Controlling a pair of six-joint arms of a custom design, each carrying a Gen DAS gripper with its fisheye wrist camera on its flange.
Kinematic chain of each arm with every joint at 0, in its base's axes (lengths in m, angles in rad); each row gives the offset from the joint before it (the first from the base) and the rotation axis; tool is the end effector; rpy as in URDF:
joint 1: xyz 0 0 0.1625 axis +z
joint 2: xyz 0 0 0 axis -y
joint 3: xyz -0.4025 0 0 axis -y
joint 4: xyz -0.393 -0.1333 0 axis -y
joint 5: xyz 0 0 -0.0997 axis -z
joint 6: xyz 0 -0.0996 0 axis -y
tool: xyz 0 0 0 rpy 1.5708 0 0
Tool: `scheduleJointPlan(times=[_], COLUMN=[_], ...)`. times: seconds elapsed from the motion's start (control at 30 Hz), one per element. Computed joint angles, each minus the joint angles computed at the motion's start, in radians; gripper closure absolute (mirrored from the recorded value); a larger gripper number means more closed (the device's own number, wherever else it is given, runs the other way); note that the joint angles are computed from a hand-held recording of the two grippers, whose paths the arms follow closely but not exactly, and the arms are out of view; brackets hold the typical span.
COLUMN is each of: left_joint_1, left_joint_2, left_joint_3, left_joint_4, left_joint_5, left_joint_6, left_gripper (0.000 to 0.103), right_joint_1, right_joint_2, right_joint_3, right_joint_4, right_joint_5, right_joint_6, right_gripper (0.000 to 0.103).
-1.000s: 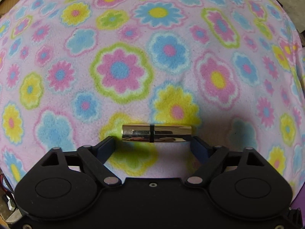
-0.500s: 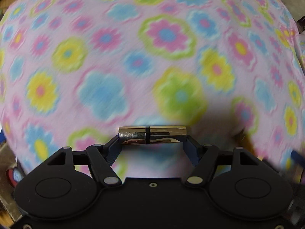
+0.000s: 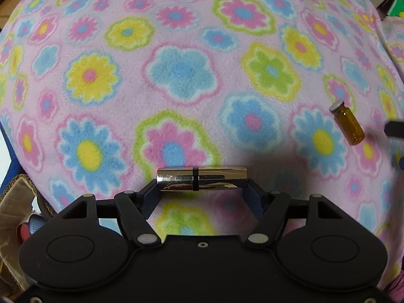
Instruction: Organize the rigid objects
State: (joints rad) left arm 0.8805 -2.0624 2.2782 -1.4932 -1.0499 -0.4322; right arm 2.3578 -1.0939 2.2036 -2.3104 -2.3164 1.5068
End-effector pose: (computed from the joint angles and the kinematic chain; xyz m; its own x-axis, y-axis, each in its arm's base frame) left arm -0.0273 -0.3203 0.3216 -0.7794 0.2931 -0.5537 0.3118 0.9481 0.0631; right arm 0.3482 -0.2543 0.0639 -0.6810 0.6125 0.4014 0.3019 0.7342 -0.6081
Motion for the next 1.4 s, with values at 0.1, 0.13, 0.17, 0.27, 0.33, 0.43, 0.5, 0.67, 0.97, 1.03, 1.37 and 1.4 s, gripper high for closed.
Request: scheduleJointPlan(times=[0.1, 0.13, 0.17, 0.27, 0.33, 0.43, 0.5, 0.67, 0.97, 1.03, 1.37, 1.4], left_joint_1=[0.007, 0.014, 0.028, 0.066, 0.093, 0.103, 0.119, 0.131, 0.153, 0.148, 0.138, 0.141], left_joint_2=[-0.047, -0.046, -0.064, -0.060, -0.056, -0.065, -0.072, -0.081, -0.076, -0.078, -0.092, -0.096], left_joint_3=[0.010, 0.020, 0.024, 0.025, 0.023, 0.015, 0.011, -0.020, -0.045, -0.041, -0.028, -0.031], left_joint_4=[0.014, -0.008, -0.011, -0.056, -0.080, -0.085, -0.087, -0.058, -0.054, -0.052, -0.072, -0.071], left_joint_5=[-0.005, -0.009, -0.015, -0.032, -0.039, -0.055, -0.059, -0.080, -0.121, -0.117, -0.111, -0.109], left_joint_6=[0.029, 0.039, 0.055, 0.099, 0.132, 0.150, 0.166, 0.166, 0.157, 0.151, 0.127, 0.120], left_gripper=[0.037, 0.037, 0.037, 0.037, 0.037, 0.037, 0.037, 0.037, 0.037, 0.037, 0.037, 0.037], right_joint_1=[-0.001, -0.008, -0.014, -0.028, -0.040, -0.056, -0.066, -0.101, -0.118, -0.115, -0.051, -0.042], right_joint_2=[0.069, 0.085, 0.102, 0.152, 0.180, 0.226, 0.245, 0.277, 0.347, 0.347, 0.378, 0.376], right_joint_3=[-0.076, -0.096, -0.112, -0.153, -0.180, -0.237, -0.268, -0.311, -0.424, -0.421, -0.452, -0.446], right_joint_4=[0.019, 0.029, 0.028, 0.031, 0.052, 0.127, 0.195, 0.288, 0.443, 0.424, 0.470, 0.468], right_joint_5=[0.025, 0.040, 0.054, 0.079, 0.086, 0.068, 0.050, 0.042, -0.007, -0.024, -0.078, -0.074], right_joint_6=[0.038, 0.047, 0.059, 0.118, 0.156, 0.215, 0.266, 0.322, 0.230, 0.161, -0.100, -0.099], right_gripper=[0.014, 0.016, 0.019, 0.020, 0.023, 0.024, 0.024, 0.038, 0.049, 0.049, 0.049, 0.049])
